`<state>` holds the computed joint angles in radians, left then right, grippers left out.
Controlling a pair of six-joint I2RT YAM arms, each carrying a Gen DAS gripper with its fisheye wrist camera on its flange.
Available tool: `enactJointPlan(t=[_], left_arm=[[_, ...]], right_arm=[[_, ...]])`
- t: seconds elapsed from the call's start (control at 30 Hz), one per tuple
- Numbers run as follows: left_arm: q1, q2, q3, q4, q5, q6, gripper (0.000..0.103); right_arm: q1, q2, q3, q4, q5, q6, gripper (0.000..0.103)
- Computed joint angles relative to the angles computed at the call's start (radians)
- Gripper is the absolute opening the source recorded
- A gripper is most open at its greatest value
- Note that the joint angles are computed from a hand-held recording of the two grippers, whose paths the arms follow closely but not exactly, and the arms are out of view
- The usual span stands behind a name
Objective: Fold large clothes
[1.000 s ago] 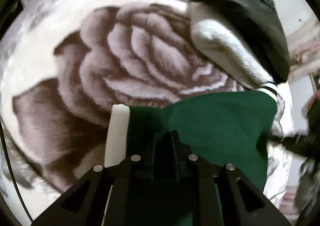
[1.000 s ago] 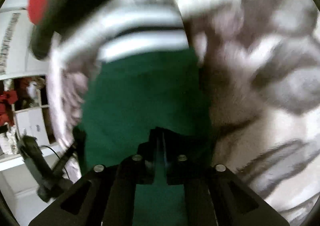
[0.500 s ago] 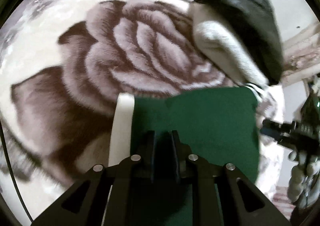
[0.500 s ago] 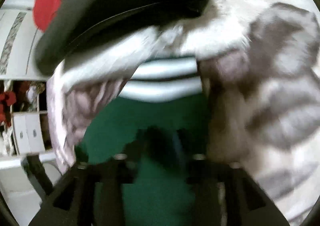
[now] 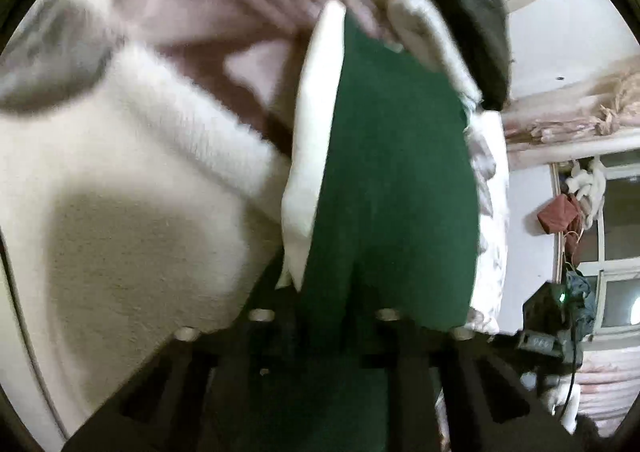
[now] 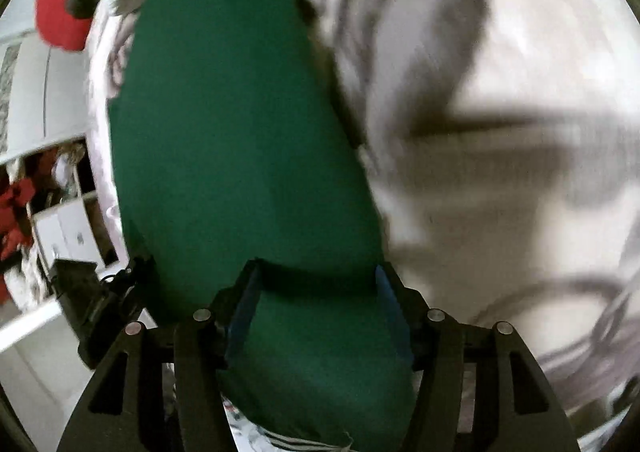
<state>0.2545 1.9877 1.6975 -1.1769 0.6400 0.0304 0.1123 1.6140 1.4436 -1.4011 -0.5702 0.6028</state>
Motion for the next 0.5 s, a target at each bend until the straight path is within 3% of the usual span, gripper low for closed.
enactJointPlan(t=[0.1, 0.17, 0.3, 0.33, 0.4, 0.5], left_arm=[[0.049, 0.069, 0.057, -0.057, 0.037, 0.074, 0.009], [0.063, 0.129, 0.057, -0.055, 0.078, 0.062, 0.009], [0.09, 0.166, 0.179, -0.27, 0.122, 0.18, 0.025], [0.101, 0.157, 0.183, -0.303, 0.114, 0.2, 0.038], [0.13, 0.089, 0.141, -0.344, 0.059, 0.24, 0.051], [0.183, -0.125, -0.061, -0.321, -0.04, 0.295, 0.051]], right_arm=[[0.064, -0.092, -0.048, 0.027, 0.059, 0.116, 0.061], [0.06, -0.144, -0.07, -0.001, 0.074, 0.128, 0.061], [0.085, -0.266, -0.136, -0.039, 0.084, 0.173, 0.061], [0.098, -0.318, -0.171, -0.043, 0.075, 0.197, 0.061], [0.101, -0.404, -0.228, -0.071, 0.054, 0.22, 0.064], [0.126, -0.533, -0.311, -0.115, 0.021, 0.253, 0.064]])
